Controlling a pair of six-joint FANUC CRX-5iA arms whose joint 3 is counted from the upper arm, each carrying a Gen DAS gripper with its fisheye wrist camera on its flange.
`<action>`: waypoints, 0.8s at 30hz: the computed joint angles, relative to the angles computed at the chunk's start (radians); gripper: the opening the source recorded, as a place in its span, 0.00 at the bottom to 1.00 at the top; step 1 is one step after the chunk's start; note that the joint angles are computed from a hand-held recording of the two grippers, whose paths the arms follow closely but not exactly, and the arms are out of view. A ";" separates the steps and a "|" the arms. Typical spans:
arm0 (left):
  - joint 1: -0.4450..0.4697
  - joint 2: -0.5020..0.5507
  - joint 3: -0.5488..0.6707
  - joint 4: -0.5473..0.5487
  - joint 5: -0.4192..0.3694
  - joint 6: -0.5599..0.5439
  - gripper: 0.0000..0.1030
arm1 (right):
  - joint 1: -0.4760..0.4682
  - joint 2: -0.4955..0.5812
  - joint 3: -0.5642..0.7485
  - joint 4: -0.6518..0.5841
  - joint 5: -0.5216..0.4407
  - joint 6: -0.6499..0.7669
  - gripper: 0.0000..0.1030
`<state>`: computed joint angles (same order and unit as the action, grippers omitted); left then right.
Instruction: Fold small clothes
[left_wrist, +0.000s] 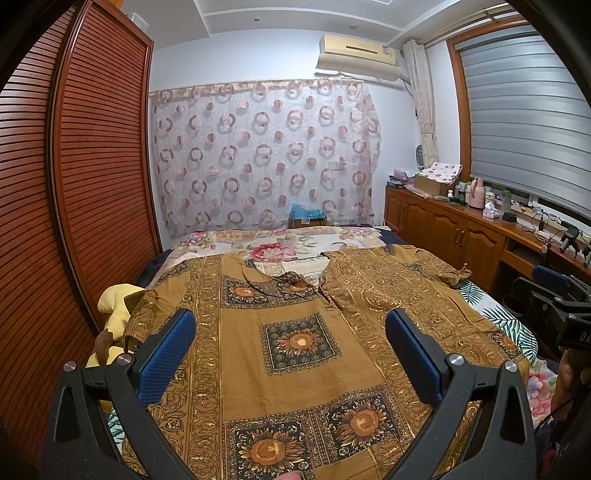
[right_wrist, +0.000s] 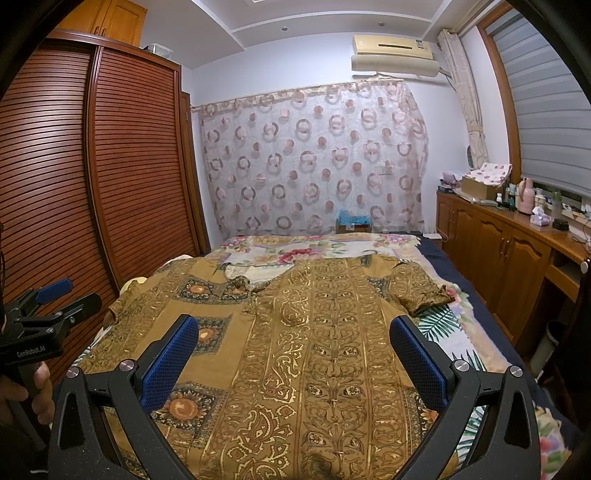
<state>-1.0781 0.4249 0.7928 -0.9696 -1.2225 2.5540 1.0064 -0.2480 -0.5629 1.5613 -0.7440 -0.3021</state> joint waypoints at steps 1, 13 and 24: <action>0.000 0.001 0.002 0.001 -0.001 -0.001 1.00 | 0.000 0.000 0.000 0.000 0.000 0.000 1.00; -0.002 0.002 0.003 -0.003 -0.002 -0.002 1.00 | -0.002 0.001 0.000 0.004 0.003 -0.004 1.00; -0.004 0.002 0.012 -0.004 -0.008 -0.010 1.00 | -0.004 0.008 0.004 0.010 0.009 -0.008 1.00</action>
